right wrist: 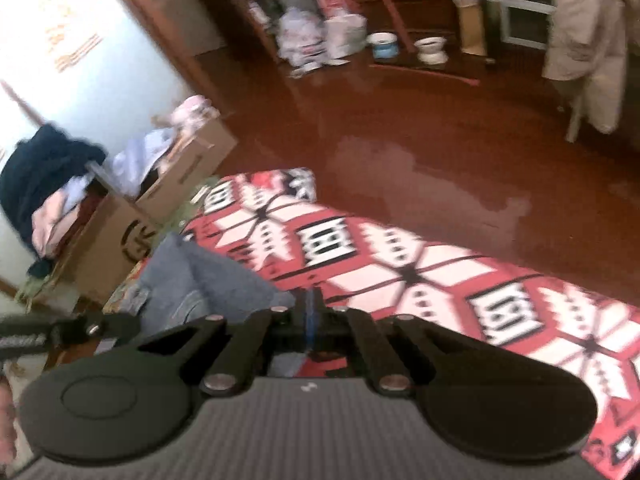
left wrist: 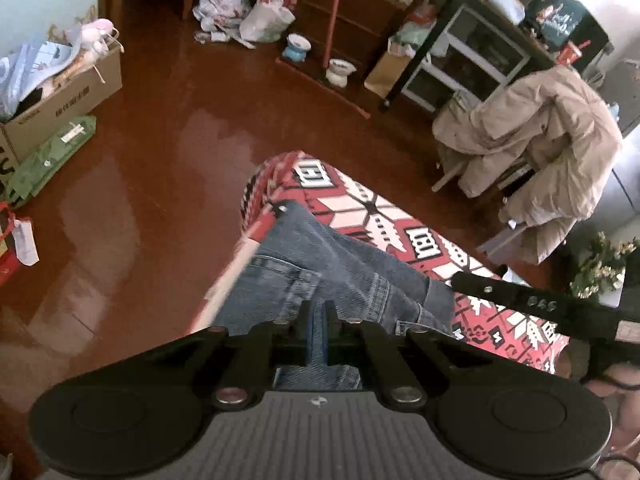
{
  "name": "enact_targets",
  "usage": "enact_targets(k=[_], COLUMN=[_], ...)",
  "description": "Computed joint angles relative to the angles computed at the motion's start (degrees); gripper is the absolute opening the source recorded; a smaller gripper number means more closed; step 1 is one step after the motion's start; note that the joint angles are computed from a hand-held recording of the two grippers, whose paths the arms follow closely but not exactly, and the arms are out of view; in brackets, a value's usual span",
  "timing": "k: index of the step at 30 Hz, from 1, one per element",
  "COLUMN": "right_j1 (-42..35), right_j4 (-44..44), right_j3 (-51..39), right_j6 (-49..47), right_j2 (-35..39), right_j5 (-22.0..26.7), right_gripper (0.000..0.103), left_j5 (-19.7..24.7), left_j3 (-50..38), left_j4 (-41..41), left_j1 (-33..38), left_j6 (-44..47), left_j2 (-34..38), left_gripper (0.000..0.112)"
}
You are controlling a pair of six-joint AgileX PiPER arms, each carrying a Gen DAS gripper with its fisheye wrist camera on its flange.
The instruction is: Fold clothes
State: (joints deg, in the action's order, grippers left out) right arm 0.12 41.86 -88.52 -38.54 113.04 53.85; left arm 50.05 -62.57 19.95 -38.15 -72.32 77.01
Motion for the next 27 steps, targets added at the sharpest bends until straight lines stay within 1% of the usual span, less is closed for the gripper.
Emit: enact_targets(k=[2,3,4,7,10,12,13,14,16,18,20,21,22,23,24,27], right_j1=[0.12,0.92,1.75,4.86,9.50,12.31,12.53,12.76,12.93,12.29,13.40,13.63,13.20,12.82,12.63,12.16], right_j4=[0.95,1.01,1.04,2.57,2.50,1.40,1.27,1.16,0.84,0.66,-2.65,-3.66,-3.48,-3.72,-3.84,-1.10], right_j3=[-0.36,-0.02,0.24,1.18,2.34,2.34,2.56,2.78,2.47,0.24,0.24,0.02,-0.69,-1.11,-0.87,-1.02], right_j6=[-1.17,-2.25,-3.27,-4.57,-5.04,-4.67,-4.90,-5.13,-4.58,-1.94,0.74,1.62,2.59,4.86,6.38,3.87], right_j2=[-1.12,-2.12,-3.08,-4.56,-4.55,-3.12,-2.53,-1.92,-0.51,0.97,0.74,0.77,1.07,0.92,0.22,-0.85], right_j5=[1.93,2.40,2.88,4.10,2.91,1.42,0.48,-0.46,-1.82,-1.26,-4.74,-5.61,-5.00,-4.79,-5.13,-3.22], right_gripper=[0.002,0.003,0.003,0.005,0.005,0.005,0.001,0.000,0.000,0.000,0.000,0.000,0.000,0.002,0.003,0.003], left_j5=[0.06,0.00,0.06,-0.01,-1.05,-2.06,-2.56,-2.98,-3.45,-3.10,-1.73,-0.65,0.60,1.50,2.25,2.74], left_j3=[1.31,1.96,2.31,3.03,4.73,6.10,6.63,7.11,8.01,8.78,9.08,9.17,9.24,9.48,9.80,11.11], left_j4=[-0.09,-0.29,-0.66,-2.13,-2.32,-1.46,-1.69,-1.99,-2.26,-1.93,-1.96,-1.77,-1.48,-1.31,-1.16,-1.04], left_j1=[0.30,0.56,0.79,1.00,0.53,0.18,0.42,0.70,0.92,0.40,-0.41,-1.10,-1.94,-2.81,-3.74,-7.02], left_j6=[-0.59,-0.78,-0.62,0.95,1.61,1.27,1.18,1.13,0.82,-0.02,-0.95,-1.68,-2.54,-3.52,-4.63,-8.88], left_j2=[-2.14,-3.19,-3.62,-2.90,-1.94,-2.07,-2.44,-2.87,-3.76,-4.74,-5.90,-6.66,-7.48,-8.42,-9.40,-12.54], left_gripper=[0.003,0.000,0.000,0.000,0.000,0.001,0.001,0.001,0.001,0.001,0.002,0.001,0.001,0.001,0.001,0.001])
